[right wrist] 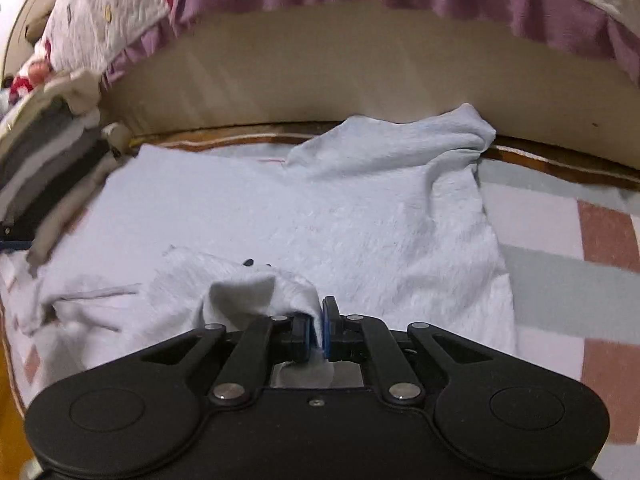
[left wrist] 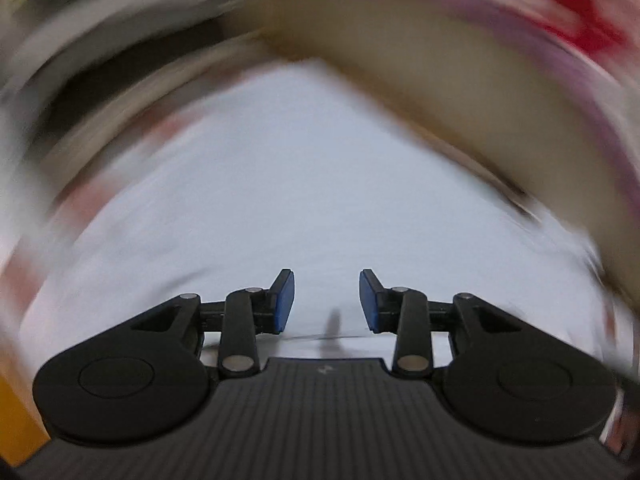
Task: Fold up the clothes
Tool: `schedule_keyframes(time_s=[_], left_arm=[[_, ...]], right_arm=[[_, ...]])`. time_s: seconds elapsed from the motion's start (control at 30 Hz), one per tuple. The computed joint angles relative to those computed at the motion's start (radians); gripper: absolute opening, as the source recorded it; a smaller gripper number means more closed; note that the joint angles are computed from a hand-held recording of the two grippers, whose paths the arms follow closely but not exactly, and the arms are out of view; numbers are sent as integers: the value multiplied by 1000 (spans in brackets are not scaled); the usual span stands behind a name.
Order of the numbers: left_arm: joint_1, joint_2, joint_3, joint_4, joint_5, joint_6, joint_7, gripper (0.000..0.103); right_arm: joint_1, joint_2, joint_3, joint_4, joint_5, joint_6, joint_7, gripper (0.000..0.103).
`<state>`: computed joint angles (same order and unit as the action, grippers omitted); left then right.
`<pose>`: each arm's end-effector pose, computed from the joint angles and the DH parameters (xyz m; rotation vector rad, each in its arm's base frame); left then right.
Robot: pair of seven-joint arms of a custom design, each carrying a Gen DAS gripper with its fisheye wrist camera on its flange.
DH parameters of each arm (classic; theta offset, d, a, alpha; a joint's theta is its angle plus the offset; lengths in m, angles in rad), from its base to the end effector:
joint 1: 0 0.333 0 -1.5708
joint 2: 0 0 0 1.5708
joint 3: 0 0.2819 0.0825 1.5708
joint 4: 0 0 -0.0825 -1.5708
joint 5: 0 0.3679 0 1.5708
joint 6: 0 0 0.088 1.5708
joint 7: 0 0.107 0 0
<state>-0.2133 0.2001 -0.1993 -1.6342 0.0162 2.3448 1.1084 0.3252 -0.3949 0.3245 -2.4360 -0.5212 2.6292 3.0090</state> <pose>0.5922 -0.2478 0.5287 -2.1065 1.9923 -0.7288 0.3608 0.2980 0.4774 -1.3757 2.0501 -0.4493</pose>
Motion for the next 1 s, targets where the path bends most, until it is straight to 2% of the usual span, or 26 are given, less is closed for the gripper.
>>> schedule_keyframes(time_s=[0.07, 0.13, 0.23, 0.37, 0.4, 0.47, 0.5, 0.57, 0.63, 0.7, 0.77, 0.83, 0.93, 1.0], left_arm=[[21, -3, 41, -3, 42, -54, -87, 35], [51, -22, 58, -35, 54, -58, -106, 35], [97, -81, 60, -151, -31, 13, -127, 38], [129, -99, 46, -221, -201, 107, -119, 40], [125, -103, 44, -237, -180, 144, -114, 42], [106, -110, 46, -268, -49, 233, -117, 50], [99, -104, 47, -265, 7, 247, -113, 52], [86, -80, 47, -238, 102, 238, -92, 52], [80, -63, 46, -214, 134, 208, -70, 53], [71, -58, 60, -202, 180, 176, -145, 53], [88, -78, 69, -236, 129, 196, -231, 53], [112, -89, 67, -272, 36, 232, -274, 52], [136, -92, 54, -308, -91, 260, -236, 53], [155, -91, 33, -327, -223, 291, -116, 54]], right_arm=[[8, 7, -4, 7, 8, -18, -19, 7], [11, 12, -2, 12, 7, -33, -26, 7], [15, 27, -4, 21, 2, -47, -30, 7], [14, 38, -8, 21, -18, -40, -20, 7], [14, 40, -9, 21, -21, -39, -18, 7], [19, 46, -10, 29, -29, -54, -33, 7], [22, 47, -10, 32, -32, -61, -39, 7], [27, 50, -11, 39, -39, -75, -51, 7], [34, 52, -15, 46, -39, -100, -71, 8], [40, 51, -15, 54, -40, -141, -87, 11], [42, 40, -18, 44, -41, -157, -76, 16], [38, 9, -29, -5, -36, -89, -33, 17], [16, -37, -32, -80, -23, 26, 29, 22], [11, -57, -33, -118, 6, 84, 37, 26]])
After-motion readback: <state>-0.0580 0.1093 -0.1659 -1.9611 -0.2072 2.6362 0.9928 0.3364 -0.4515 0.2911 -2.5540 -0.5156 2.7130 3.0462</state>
